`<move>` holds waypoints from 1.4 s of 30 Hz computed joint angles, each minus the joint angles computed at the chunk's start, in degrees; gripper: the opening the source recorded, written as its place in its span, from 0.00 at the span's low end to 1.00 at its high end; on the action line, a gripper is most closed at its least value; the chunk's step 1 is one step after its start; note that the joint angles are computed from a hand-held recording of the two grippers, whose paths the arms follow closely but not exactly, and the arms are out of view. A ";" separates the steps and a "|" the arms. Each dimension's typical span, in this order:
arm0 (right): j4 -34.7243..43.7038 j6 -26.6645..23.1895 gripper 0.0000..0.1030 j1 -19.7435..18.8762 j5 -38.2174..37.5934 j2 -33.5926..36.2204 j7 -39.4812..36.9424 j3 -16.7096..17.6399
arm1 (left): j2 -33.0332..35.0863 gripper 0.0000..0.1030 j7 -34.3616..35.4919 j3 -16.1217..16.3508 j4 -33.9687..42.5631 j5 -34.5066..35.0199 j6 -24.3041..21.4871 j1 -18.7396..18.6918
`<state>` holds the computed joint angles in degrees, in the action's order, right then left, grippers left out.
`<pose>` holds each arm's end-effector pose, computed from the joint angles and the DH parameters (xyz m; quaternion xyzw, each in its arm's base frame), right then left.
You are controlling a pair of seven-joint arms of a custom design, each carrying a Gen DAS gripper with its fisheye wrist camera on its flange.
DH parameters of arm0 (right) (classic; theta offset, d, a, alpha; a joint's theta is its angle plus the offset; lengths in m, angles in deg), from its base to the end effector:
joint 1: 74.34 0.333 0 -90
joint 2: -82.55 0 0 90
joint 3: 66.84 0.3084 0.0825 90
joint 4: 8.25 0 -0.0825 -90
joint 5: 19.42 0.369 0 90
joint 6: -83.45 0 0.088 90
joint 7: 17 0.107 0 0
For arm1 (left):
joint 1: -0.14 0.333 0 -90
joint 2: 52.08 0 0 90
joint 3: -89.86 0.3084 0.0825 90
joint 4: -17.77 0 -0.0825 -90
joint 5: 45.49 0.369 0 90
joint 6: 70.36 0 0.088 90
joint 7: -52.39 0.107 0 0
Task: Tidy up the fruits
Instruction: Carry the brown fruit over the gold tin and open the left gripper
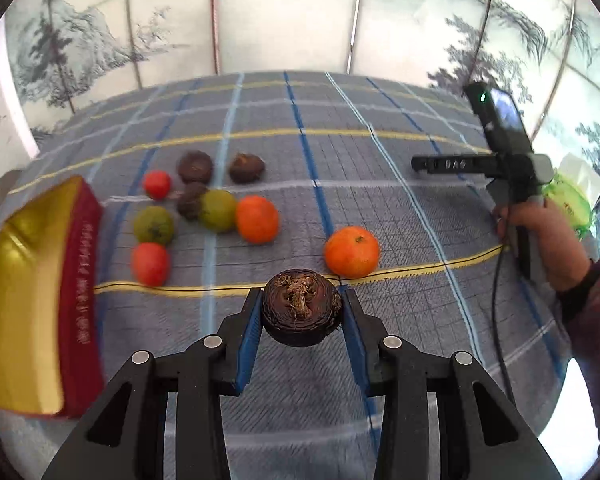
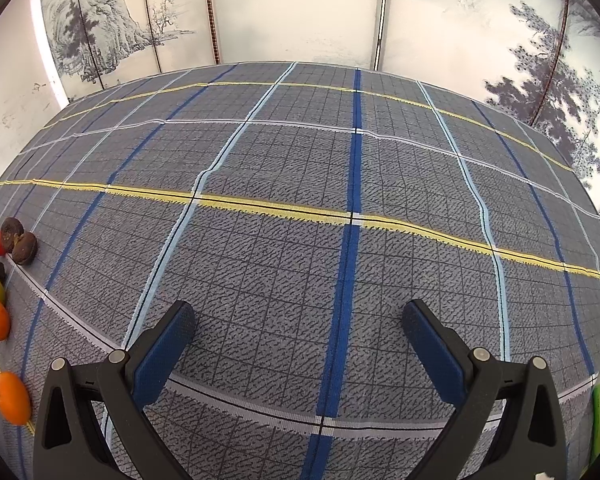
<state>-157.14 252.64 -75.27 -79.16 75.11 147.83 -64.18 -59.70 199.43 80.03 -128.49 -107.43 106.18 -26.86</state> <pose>0.4364 0.0704 0.3377 -0.5717 0.7656 -0.2332 0.1804 0.4027 -0.2120 0.3691 -0.4456 0.8286 -0.3148 0.1257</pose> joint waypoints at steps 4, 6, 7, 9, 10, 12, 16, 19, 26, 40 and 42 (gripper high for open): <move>-0.08 -0.52 1.00 0.12 0.39 -0.27 -0.06 0.25 | -4.84 0.39 -7.68 -1.34 -4.01 6.78 2.24 1.60; -0.38 -0.26 1.00 -0.17 -0.14 -0.43 0.24 0.08 | -7.56 0.39 -11.83 -2.11 -6.07 10.72 2.39 3.15; -0.35 -0.35 1.00 -0.19 -0.20 -0.42 0.27 0.11 | -9.22 0.39 -12.88 -1.70 -7.16 12.10 2.10 3.53; -0.14 -0.52 0.99 -0.28 -0.53 -0.21 0.50 0.19 | -11.42 0.39 -17.03 -2.87 -8.12 16.35 1.31 6.32; -0.15 -0.65 0.99 -0.25 -0.76 -0.23 0.72 0.21 | -12.44 0.39 -18.65 -3.19 -8.57 18.13 0.94 7.53; -0.08 -1.11 0.99 -0.08 -0.91 -0.25 0.96 0.25 | -14.56 0.39 -20.70 -2.60 -9.34 20.66 -0.05 8.89; -0.08 -2.53 0.99 0.57 -0.81 -0.60 2.07 0.53 | -16.81 0.39 -24.75 -2.48 -9.98 25.93 -0.13 12.55; -0.41 -3.58 0.99 0.93 -0.55 -1.15 3.17 0.74 | -16.80 0.39 -26.13 -0.37 -9.77 28.63 0.57 13.78; -1.58 -5.77 0.99 1.67 0.16 -2.80 5.69 1.58 | -12.73 0.39 -31.50 -0.38 -6.88 38.57 0.65 19.95; -1.92 -5.99 1.00 1.48 0.46 -3.18 6.23 1.98 | -0.63 0.39 -53.09 -12.27 1.87 67.87 2.06 41.98; -1.89 -6.03 1.00 1.52 0.55 -3.17 6.18 1.97 | 0.20 0.39 -55.90 -12.62 2.85 72.07 1.42 43.39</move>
